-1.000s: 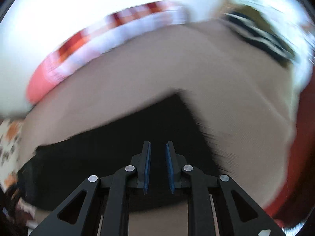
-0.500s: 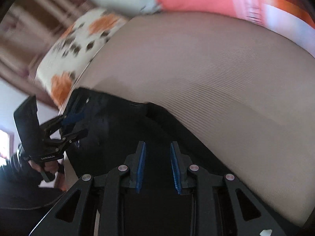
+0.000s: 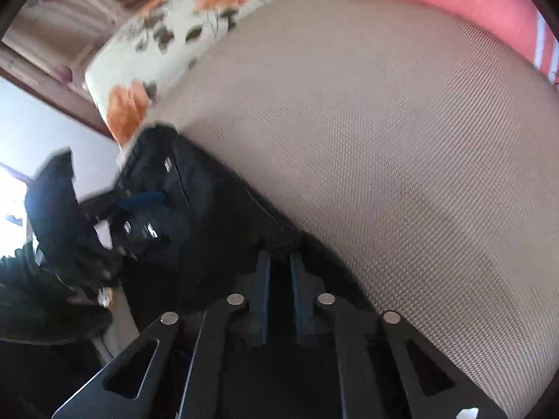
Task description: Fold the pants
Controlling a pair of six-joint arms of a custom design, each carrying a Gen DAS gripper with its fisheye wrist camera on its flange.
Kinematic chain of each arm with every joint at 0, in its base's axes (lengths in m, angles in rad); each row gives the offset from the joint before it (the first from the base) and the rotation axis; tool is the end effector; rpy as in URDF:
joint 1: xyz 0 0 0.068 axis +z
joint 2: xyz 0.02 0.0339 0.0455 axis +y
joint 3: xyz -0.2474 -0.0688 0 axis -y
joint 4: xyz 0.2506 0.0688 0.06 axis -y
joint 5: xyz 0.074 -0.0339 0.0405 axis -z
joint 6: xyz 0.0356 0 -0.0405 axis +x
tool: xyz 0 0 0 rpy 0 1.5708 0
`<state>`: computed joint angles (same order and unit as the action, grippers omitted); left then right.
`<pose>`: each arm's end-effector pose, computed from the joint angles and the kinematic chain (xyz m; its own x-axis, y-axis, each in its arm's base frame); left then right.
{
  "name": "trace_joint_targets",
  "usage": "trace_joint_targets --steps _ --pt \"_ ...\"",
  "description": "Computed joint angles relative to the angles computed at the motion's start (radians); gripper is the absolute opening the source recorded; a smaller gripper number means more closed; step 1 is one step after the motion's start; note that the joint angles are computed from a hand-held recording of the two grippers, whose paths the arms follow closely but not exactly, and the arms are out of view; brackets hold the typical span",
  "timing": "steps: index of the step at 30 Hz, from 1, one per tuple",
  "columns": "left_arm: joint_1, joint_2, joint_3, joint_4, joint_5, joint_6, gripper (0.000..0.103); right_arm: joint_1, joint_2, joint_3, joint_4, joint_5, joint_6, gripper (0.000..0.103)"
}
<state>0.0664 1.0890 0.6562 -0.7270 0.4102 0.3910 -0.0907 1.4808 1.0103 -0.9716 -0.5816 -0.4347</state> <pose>0.2011 -0.0009 0.1843 -0.8083 0.2965 -0.5087 0.4393 0.8789 -0.1857 0.2623 -0.0042 0.1969 -0.8981 -0.2717 -0.3458 -0.4110 0.7984 0.4401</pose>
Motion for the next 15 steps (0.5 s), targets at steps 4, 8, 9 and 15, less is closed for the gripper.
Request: trace_joint_targets --steps 4,8,9,15 --pt "-0.006 -0.014 -0.015 0.023 -0.012 -0.015 0.065 0.018 -0.073 -0.031 0.083 0.049 0.068 0.004" --pt "-0.021 -0.022 -0.018 0.024 -0.027 -0.022 0.065 0.052 -0.015 -0.066 0.186 0.128 0.141 0.003" --pt "-0.026 -0.024 -0.014 0.02 -0.034 -0.027 0.065 0.057 -0.026 -0.083 0.216 0.143 0.165 0.004" --pt "-0.101 -0.073 0.045 -0.005 -0.02 -0.114 0.065 -0.027 -0.244 -0.139 0.21 0.156 0.263 0.018"
